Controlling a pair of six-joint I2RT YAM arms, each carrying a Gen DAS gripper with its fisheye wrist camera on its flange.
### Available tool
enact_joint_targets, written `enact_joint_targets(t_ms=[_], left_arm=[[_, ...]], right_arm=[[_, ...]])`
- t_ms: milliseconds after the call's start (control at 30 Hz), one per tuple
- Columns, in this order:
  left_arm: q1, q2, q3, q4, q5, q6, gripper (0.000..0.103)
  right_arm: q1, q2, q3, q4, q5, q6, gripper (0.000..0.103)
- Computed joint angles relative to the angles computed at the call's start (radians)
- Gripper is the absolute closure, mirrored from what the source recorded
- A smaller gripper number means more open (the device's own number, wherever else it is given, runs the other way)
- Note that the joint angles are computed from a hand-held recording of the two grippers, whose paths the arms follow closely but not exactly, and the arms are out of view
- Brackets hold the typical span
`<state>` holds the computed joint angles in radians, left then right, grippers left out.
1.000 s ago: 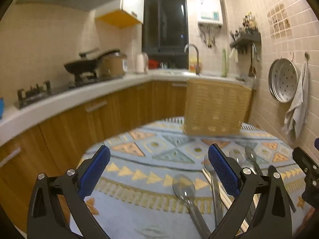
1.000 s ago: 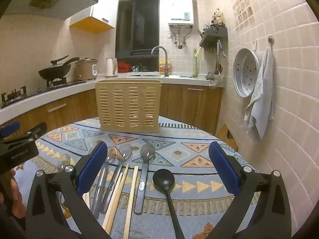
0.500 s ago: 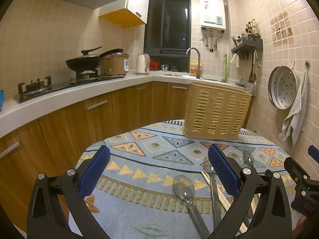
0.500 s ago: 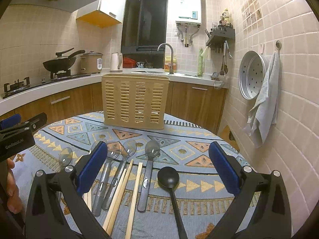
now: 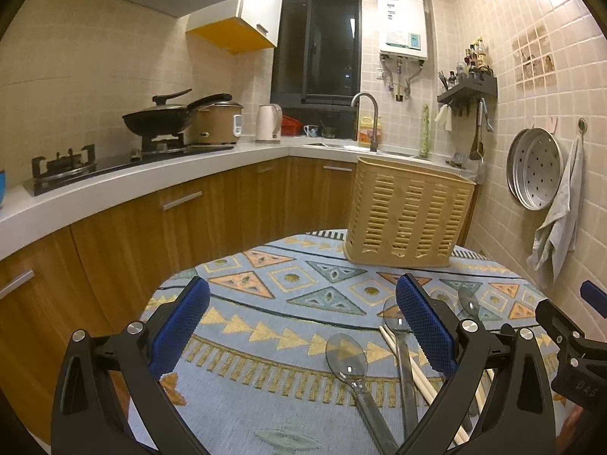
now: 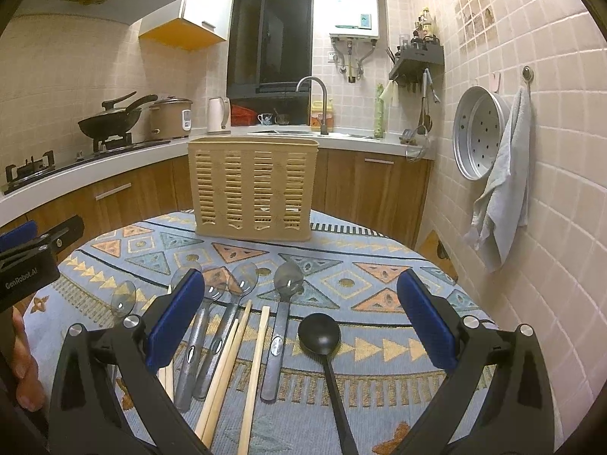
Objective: Organize utensils
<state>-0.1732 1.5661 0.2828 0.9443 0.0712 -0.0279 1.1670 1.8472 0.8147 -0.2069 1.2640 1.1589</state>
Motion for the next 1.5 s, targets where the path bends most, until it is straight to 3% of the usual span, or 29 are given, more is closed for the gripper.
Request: enact_joint_targets(t_ms=[167, 467, 900, 1367, 1500], left_arm=[[0.001, 0.001, 0.000, -0.001, 0.007, -0.009, 0.008], [0.066, 0.026, 0.046, -0.079, 0.113, -0.057, 0.008], [0.066, 0.024, 0.068, -0.120, 0.116, -0.049, 0.008], [0.064, 0.020, 0.065, -0.119, 0.112, -0.049, 0.008], [0.073, 0.019, 0.039, -0.034, 0.114, -0.057, 0.010]], right_arm=[[-0.002, 0.002, 0.002, 0.010, -0.006, -0.014, 0.006], [-0.006, -0.003, -0.006, 0.030, -0.018, -0.030, 0.006], [-0.006, -0.004, -0.004, 0.034, -0.020, -0.043, 0.006], [0.016, -0.005, 0.005, -0.035, 0.029, 0.032, 0.006], [0.041, -0.013, 0.005, -0.099, 0.098, 0.123, 0.006]])
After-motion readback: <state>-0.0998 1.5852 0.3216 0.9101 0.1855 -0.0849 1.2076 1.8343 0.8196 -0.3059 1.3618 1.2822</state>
